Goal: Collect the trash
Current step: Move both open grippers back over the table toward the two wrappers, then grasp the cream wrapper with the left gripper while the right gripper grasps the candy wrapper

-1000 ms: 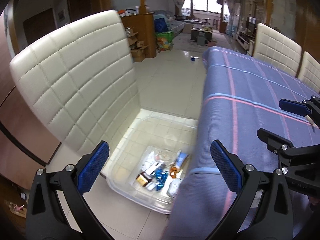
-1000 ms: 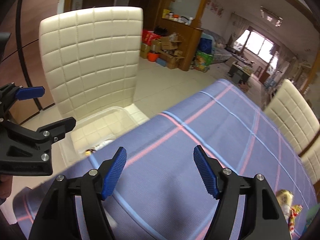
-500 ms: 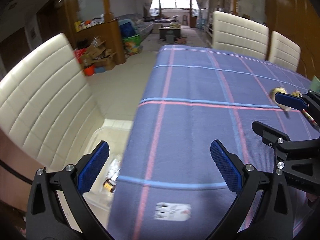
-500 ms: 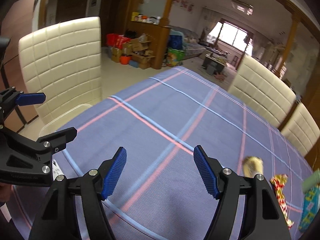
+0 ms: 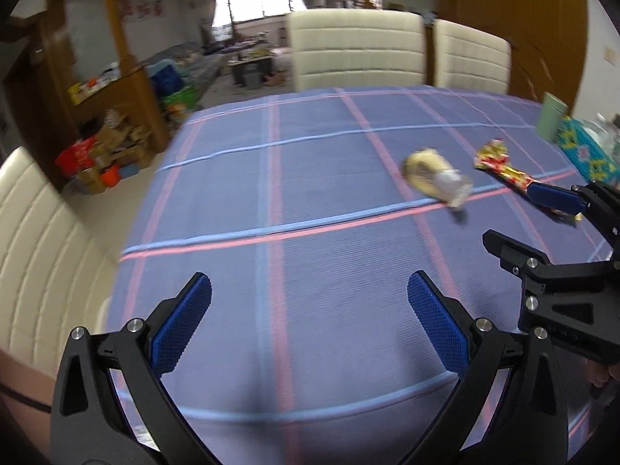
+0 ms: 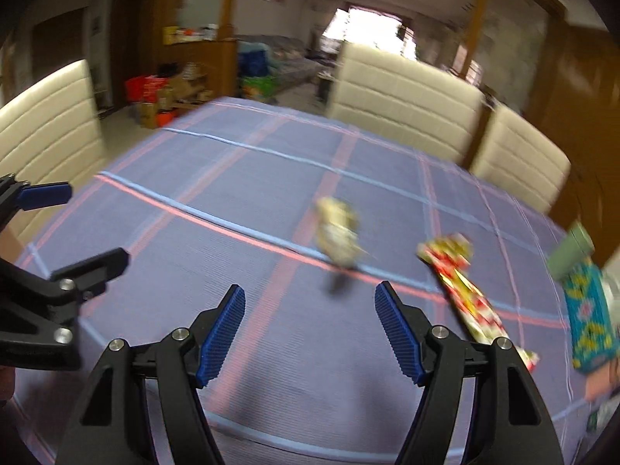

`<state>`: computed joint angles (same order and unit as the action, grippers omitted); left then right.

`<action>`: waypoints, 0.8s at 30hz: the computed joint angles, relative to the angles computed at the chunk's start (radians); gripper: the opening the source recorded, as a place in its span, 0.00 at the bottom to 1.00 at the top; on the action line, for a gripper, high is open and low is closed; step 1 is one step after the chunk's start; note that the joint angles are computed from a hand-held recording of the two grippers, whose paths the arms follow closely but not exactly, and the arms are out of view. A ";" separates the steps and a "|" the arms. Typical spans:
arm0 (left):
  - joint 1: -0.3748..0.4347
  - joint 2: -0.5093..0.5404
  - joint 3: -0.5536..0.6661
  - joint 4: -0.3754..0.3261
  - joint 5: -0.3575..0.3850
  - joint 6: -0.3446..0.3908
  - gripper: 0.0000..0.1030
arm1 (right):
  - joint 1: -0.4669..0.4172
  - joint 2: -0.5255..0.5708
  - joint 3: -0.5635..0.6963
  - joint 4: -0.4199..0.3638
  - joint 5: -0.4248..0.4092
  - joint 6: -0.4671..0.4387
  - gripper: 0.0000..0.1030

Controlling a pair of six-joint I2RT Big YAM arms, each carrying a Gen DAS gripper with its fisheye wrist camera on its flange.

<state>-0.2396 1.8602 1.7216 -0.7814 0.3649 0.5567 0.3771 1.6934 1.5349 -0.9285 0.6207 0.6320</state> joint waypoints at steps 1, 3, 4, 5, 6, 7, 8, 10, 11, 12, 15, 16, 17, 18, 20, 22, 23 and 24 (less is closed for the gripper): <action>-0.016 0.003 0.003 -0.010 0.004 -0.001 0.97 | -0.019 -0.028 -0.044 -0.003 -0.002 0.030 0.66; -0.054 0.013 0.011 -0.025 0.000 -0.004 0.97 | -0.051 -0.081 -0.123 -0.005 -0.006 0.076 0.66; -0.066 0.015 0.011 -0.026 -0.003 -0.004 0.97 | -0.063 -0.097 -0.148 -0.006 -0.007 0.088 0.66; -0.088 0.023 0.016 -0.028 -0.011 -0.006 0.97 | -0.076 -0.115 -0.174 -0.006 -0.010 0.099 0.66; -0.102 0.027 0.017 -0.027 -0.018 -0.008 0.97 | -0.092 -0.134 -0.204 -0.002 -0.011 0.106 0.66; -0.114 0.034 0.023 -0.028 -0.024 -0.010 0.97 | -0.103 -0.147 -0.223 0.006 -0.014 0.106 0.66; -0.130 0.046 0.037 -0.037 -0.033 -0.014 0.97 | -0.113 -0.160 -0.240 0.009 -0.019 0.105 0.66; -0.152 0.063 0.055 -0.047 -0.042 -0.017 0.97 | -0.131 -0.168 -0.258 0.017 -0.023 0.101 0.66; -0.168 0.071 0.064 -0.047 -0.052 -0.021 0.97 | -0.138 -0.173 -0.269 0.025 -0.026 0.096 0.66; -0.177 0.078 0.071 -0.048 -0.057 -0.022 0.97 | -0.148 -0.175 -0.277 0.033 -0.031 0.087 0.66; -0.210 0.103 0.102 -0.059 -0.072 -0.027 0.97 | -0.168 -0.172 -0.277 0.048 -0.047 0.072 0.66; -0.219 0.112 0.113 -0.062 -0.078 -0.028 0.97 | -0.178 -0.171 -0.280 0.057 -0.054 0.063 0.66; -0.224 0.118 0.121 -0.063 -0.083 -0.029 0.97 | -0.185 -0.169 -0.282 0.064 -0.059 0.055 0.66; -0.233 0.129 0.135 -0.063 -0.091 -0.034 0.97 | -0.191 -0.165 -0.279 0.068 -0.064 0.049 0.66; -0.243 0.151 0.165 -0.067 -0.107 -0.044 0.97 | -0.207 -0.158 -0.279 0.079 -0.077 0.033 0.66; -0.251 0.183 0.210 -0.076 -0.124 -0.064 0.97 | -0.221 -0.147 -0.273 0.080 -0.085 0.022 0.66; -0.252 0.198 0.232 -0.085 -0.126 -0.070 0.97 | -0.226 -0.143 -0.270 0.081 -0.088 0.020 0.66; -0.252 0.211 0.252 -0.094 -0.125 -0.073 0.97 | -0.232 -0.140 -0.268 0.081 -0.094 0.019 0.66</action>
<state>-0.4913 2.0715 1.9740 -0.8752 0.2397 0.4838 0.1452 1.5539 1.2668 -0.8477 0.5271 0.6509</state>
